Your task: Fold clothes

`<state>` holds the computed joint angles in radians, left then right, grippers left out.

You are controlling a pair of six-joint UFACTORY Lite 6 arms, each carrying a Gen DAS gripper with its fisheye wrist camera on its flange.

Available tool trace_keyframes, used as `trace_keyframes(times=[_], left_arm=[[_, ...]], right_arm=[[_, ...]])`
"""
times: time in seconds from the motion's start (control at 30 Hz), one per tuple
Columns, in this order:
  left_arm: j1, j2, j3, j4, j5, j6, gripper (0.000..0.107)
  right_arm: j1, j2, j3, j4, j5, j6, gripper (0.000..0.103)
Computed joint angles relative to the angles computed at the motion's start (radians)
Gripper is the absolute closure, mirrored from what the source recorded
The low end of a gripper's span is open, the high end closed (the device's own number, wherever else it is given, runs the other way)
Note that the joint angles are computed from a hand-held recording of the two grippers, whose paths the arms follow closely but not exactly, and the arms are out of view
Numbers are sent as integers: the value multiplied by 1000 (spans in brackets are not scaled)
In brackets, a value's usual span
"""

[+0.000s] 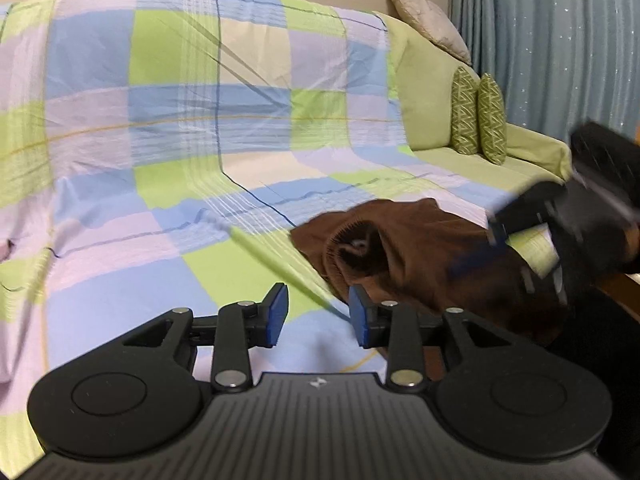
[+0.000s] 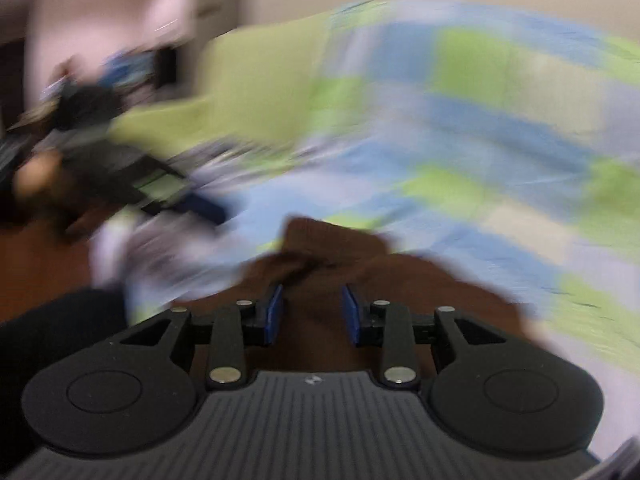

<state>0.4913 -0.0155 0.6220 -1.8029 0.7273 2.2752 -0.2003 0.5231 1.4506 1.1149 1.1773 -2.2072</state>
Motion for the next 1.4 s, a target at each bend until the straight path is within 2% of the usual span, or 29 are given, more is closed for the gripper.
trace_keyframes(times=[0.07, 0.1, 0.2, 0.27, 0.37, 0.43, 0.47, 0.53, 0.63, 0.7, 0.83, 0.93, 1.1, 1.2, 1.33, 1.4], left_arm=[[-14, 7, 22, 6, 5, -22, 66], [-39, 19, 41, 8, -4, -33, 62], [-137, 90, 132, 36, -43, -110, 61], [-196, 180, 228, 93, -40, -224, 57], [-243, 316, 358, 195, -6, -404, 57], [-271, 354, 395, 263, -40, -490, 62], [-284, 374, 416, 300, -55, -536, 77], [-276, 351, 380, 305, -67, -566, 86], [-228, 241, 243, 260, -51, -554, 89], [-211, 188, 178, 239, -52, -541, 89], [-216, 192, 175, 219, -54, -537, 87], [-220, 188, 224, 254, -80, -568, 80], [-255, 134, 227, 81, -120, -413, 82], [-311, 204, 287, 61, -104, -380, 82], [-365, 354, 379, 136, -189, -411, 82], [-330, 405, 382, 107, -157, -381, 91]], right_arm=[[-3, -26, -46, -28, -2, -38, 75], [-21, -26, -48, -19, 18, -20, 75], [-94, -9, -11, 69, 90, 80, 75], [-125, -6, -1, 127, 69, 119, 72], [-135, 6, 11, 142, -24, 157, 70], [-131, 13, -4, 118, -60, 136, 70], [-130, 13, -18, 115, -68, 124, 70], [-141, 10, -46, 116, -65, 98, 69], [-182, 10, -54, 153, -40, 102, 64], [-205, 20, -30, 173, -25, 136, 56], [-199, 98, 86, 197, -44, 216, 56], [-180, 155, 185, 218, -68, 279, 56], [-141, 264, 357, 220, -107, 350, 56], [-102, 347, 474, 184, -120, 385, 56], [-48, 520, 725, 75, -144, 510, 56], [-39, 624, 884, 23, -161, 579, 59]])
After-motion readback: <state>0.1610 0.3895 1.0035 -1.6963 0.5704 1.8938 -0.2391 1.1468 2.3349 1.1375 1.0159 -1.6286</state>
